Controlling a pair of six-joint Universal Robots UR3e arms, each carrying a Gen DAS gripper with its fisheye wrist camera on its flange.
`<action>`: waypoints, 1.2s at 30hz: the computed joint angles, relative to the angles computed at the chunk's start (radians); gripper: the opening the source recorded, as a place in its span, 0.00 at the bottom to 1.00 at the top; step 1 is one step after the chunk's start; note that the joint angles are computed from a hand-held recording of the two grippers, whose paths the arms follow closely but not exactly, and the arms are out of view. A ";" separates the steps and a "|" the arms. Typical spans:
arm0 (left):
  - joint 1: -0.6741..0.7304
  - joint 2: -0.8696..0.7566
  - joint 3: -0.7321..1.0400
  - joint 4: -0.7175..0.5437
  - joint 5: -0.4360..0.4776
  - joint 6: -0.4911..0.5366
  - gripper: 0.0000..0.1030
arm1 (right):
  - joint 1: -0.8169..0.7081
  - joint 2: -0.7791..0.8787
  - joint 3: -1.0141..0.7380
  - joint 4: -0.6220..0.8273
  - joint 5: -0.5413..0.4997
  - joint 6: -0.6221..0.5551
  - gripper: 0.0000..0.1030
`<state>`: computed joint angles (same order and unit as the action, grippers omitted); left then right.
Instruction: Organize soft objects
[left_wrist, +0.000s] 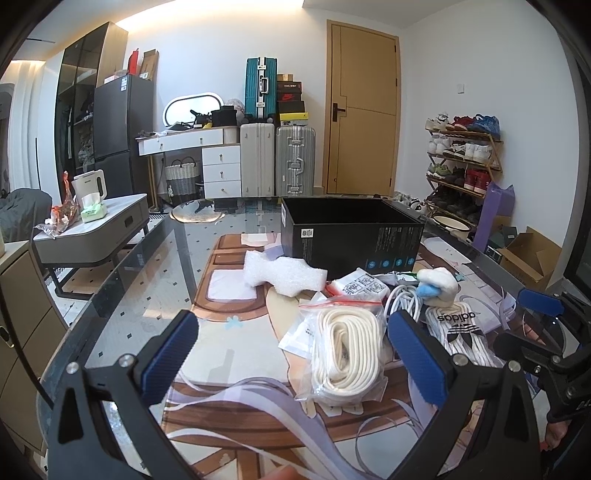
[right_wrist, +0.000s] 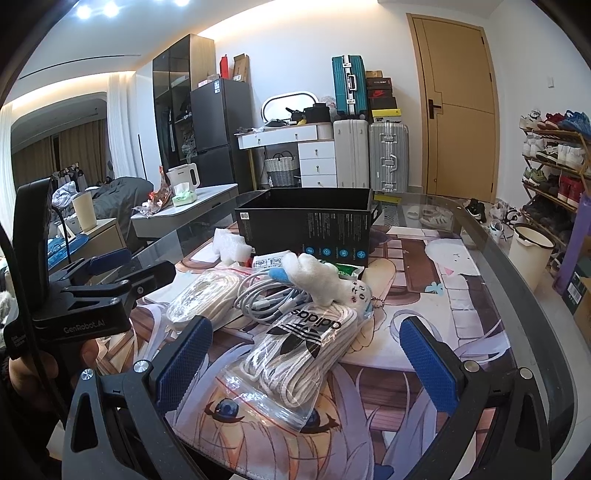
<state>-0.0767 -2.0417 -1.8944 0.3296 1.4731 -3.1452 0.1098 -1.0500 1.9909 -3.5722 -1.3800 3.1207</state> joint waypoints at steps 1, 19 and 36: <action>0.001 0.001 0.000 0.000 -0.003 0.000 1.00 | 0.003 -0.001 -0.003 0.005 -0.005 0.002 1.00; -0.017 -0.037 0.033 0.013 0.014 0.010 1.00 | 0.017 0.030 -0.085 0.138 -0.033 0.012 1.00; -0.022 -0.070 0.123 -0.102 0.028 0.057 1.00 | 0.083 0.156 -0.368 0.433 -0.148 0.017 0.96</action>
